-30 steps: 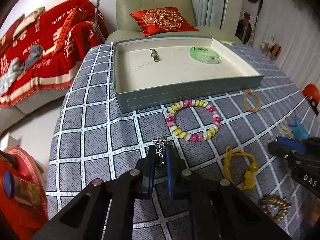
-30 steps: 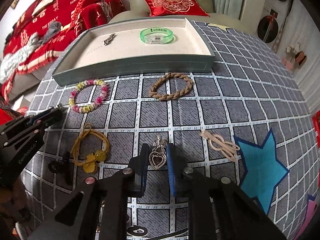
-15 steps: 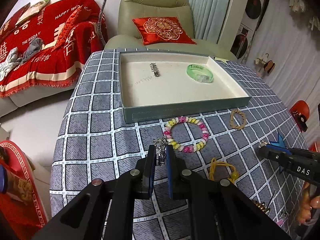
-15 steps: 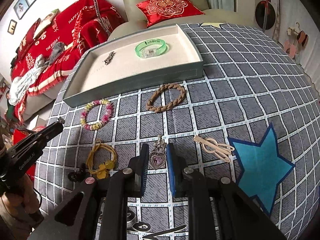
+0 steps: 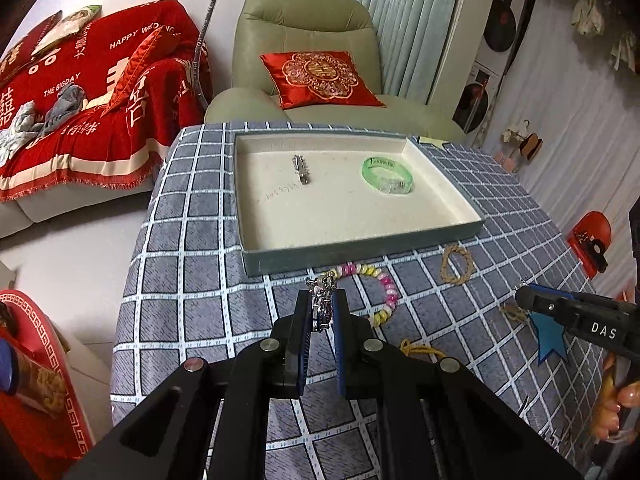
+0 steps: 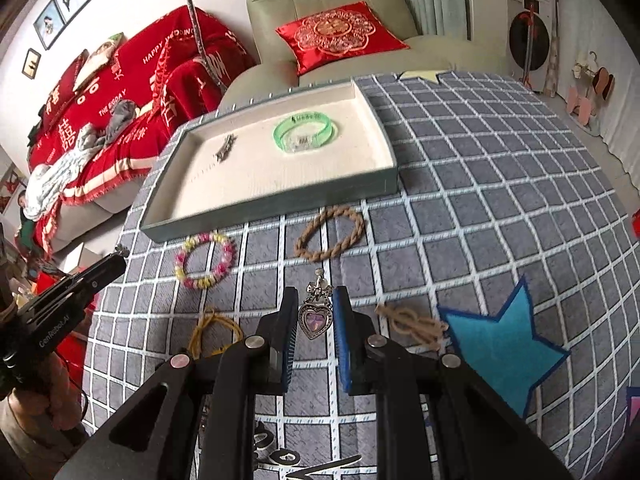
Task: Organize jewelry
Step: 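Carry both to the tray while the right gripper lowers the pendant into the bangle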
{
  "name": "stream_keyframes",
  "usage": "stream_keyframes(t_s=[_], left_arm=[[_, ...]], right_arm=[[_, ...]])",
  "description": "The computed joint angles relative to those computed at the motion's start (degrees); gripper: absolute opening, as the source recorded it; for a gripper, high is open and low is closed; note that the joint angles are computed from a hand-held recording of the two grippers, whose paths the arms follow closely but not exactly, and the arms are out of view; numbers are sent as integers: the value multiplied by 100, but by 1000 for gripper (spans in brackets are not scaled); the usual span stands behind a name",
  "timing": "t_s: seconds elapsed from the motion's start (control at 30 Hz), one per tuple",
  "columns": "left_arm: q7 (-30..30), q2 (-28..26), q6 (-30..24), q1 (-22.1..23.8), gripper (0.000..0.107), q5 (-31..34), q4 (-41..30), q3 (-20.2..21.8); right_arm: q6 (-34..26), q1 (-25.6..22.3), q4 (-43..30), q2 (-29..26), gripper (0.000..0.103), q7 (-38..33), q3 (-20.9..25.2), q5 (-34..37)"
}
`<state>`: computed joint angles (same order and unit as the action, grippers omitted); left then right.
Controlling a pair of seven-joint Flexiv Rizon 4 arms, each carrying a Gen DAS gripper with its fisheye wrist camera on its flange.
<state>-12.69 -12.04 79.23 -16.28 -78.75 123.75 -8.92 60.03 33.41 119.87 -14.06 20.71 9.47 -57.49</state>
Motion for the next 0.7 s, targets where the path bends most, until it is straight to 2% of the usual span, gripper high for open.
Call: stream_keyframes(t_s=[0.13,0.43,0.53,0.7], left_arm=[[-101,-4,-71,56,26,65,-114,13],[-248,-113,-16,174,26,287,-586,-36],[-432,-242,-7,240,26,506,-838,-84],[-1208,-555,-198,442,26,1399,-1306,-134]], right_arm=[[184,-131,-10,95,19,-115,-56,-58],[-34,-354,-364,174,19,-947,-81,93],[47,-429,-565,95,19,-1277,-141,148],[151,-491,-950,-125,19,-1709,-278,306]])
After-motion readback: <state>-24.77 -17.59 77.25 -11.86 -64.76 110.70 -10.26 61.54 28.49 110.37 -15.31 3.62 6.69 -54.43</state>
